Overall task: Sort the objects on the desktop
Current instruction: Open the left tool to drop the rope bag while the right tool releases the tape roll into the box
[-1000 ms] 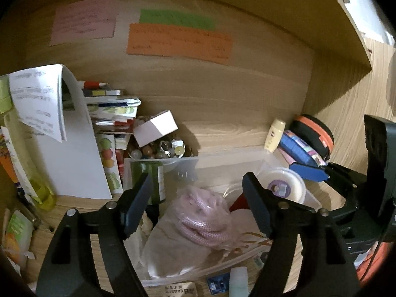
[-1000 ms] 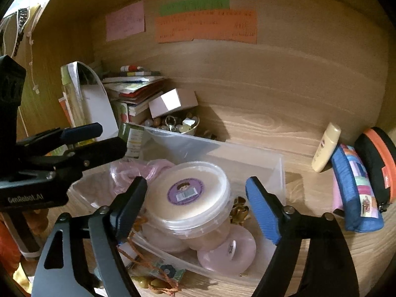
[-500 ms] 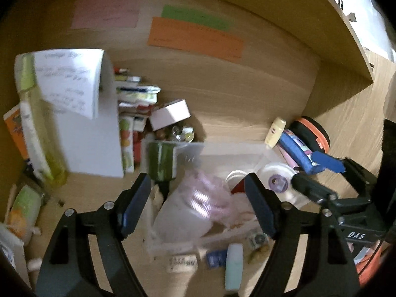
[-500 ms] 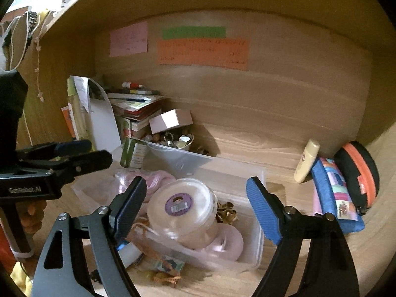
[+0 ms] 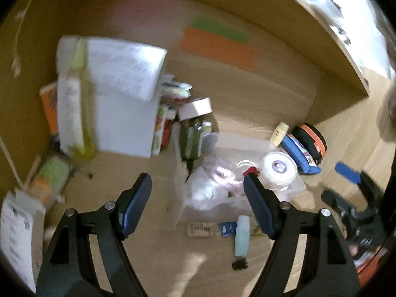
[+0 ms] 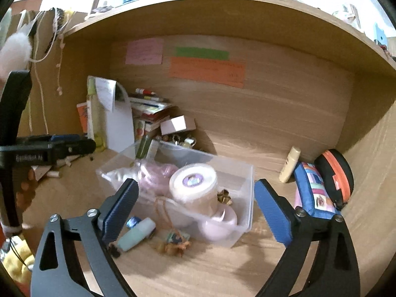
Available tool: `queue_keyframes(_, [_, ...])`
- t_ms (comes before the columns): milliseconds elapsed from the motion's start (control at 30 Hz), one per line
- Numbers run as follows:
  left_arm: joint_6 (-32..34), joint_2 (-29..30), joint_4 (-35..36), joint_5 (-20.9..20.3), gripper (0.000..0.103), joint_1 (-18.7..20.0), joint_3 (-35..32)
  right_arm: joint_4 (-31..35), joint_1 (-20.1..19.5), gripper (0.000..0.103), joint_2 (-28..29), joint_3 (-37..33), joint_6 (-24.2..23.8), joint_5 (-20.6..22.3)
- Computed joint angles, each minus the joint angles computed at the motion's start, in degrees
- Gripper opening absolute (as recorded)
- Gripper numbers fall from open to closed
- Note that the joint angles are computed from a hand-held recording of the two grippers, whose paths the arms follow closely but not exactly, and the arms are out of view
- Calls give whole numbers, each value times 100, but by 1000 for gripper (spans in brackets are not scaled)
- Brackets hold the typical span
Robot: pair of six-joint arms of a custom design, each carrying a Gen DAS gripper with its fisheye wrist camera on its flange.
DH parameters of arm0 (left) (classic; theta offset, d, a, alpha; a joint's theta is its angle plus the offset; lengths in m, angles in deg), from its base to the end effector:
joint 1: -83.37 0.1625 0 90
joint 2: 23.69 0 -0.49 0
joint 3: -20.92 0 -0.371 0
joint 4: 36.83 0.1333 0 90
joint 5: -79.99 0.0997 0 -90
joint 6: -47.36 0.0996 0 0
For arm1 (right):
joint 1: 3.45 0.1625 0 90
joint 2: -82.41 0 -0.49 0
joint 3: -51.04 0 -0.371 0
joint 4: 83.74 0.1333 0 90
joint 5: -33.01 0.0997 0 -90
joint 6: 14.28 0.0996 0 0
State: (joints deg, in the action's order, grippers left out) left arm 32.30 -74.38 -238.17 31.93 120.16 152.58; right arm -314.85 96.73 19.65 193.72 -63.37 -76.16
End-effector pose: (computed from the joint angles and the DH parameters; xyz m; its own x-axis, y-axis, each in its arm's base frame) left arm -0.2744 -0.4548 0.1617 -0.8710 0.2456 -0.4255 0.4812 0.6012 -0.6380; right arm 0.1732 -0.3953 0.2749 -0.5778 -0.2823 0.7658 -0.7968 0.3985 -0.4542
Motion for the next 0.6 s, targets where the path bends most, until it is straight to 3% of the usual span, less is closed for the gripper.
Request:
queue_keyframes(67, [-193, -129, 132, -302, 76, 115, 50, 13, -36, 94, -19, 87, 1, -41])
queue_keyframes(200, [1, 39, 38, 373, 76, 13, 103, 78, -138, 94, -14, 205, 64, -127])
queue_keyframes(333, [53, 71, 109, 39, 76, 96, 140, 305, -282, 94, -36, 304, 101, -160])
queue_keyframes(400, [138, 170, 124, 154, 76, 56, 144, 365, -348, 94, -20, 348, 57, -203])
queue_keyframes(600, [8, 318, 1374, 120, 62, 107, -63, 940, -541, 94, -21, 330, 77, -340])
